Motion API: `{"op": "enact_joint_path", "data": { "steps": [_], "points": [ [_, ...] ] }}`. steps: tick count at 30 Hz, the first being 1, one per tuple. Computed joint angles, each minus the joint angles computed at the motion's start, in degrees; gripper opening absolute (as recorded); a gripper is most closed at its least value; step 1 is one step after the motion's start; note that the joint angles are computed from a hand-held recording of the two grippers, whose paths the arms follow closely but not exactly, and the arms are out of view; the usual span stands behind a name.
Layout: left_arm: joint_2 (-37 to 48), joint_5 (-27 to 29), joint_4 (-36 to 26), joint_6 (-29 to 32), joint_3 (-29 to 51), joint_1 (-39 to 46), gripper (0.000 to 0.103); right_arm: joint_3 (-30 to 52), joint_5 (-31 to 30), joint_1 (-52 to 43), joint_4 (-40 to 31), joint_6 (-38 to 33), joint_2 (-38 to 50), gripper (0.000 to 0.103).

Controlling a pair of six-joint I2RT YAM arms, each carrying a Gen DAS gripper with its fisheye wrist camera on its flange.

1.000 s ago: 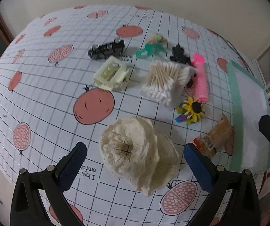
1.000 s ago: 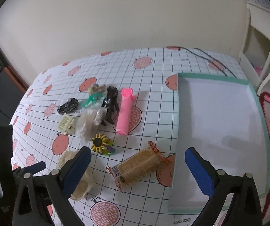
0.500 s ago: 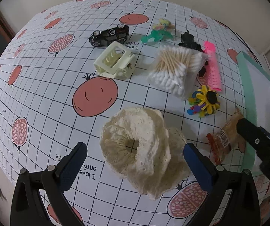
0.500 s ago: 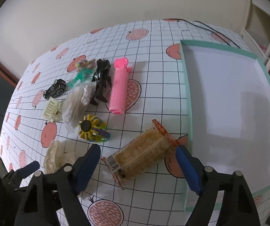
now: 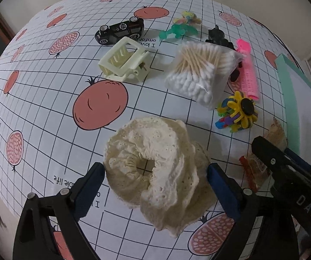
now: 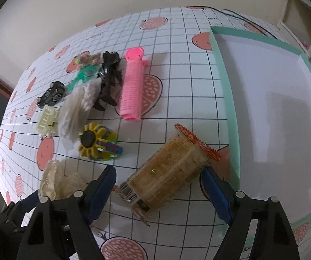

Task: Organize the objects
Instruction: 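Grasp the cream lace scrunchie with left tool while right tool grasps the snack bar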

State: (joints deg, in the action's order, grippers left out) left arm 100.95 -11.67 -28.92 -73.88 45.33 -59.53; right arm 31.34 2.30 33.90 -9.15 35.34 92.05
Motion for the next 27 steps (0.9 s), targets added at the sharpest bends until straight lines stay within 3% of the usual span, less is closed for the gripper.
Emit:
{"op": "enact_joint_path", "data": {
  "steps": [14, 23, 27],
  "points": [
    [1.7, 0.6, -0.1, 1.5, 1.0, 1.5, 0.093, 1.1, 3.1, 1.6, -0.3, 0.9, 2.3, 0.083],
    [-0.5, 1.2, 0.6, 3.6, 0.1, 2.6, 0.074, 1.9, 5.0, 2.3, -1.2, 0.6, 2.7, 0.056],
    [-1.0, 0.9, -0.4, 4.5, 0.3, 3.1, 0.068, 1.7, 4.7, 2.0, -0.7, 0.3, 2.5, 0.049]
  ]
}}
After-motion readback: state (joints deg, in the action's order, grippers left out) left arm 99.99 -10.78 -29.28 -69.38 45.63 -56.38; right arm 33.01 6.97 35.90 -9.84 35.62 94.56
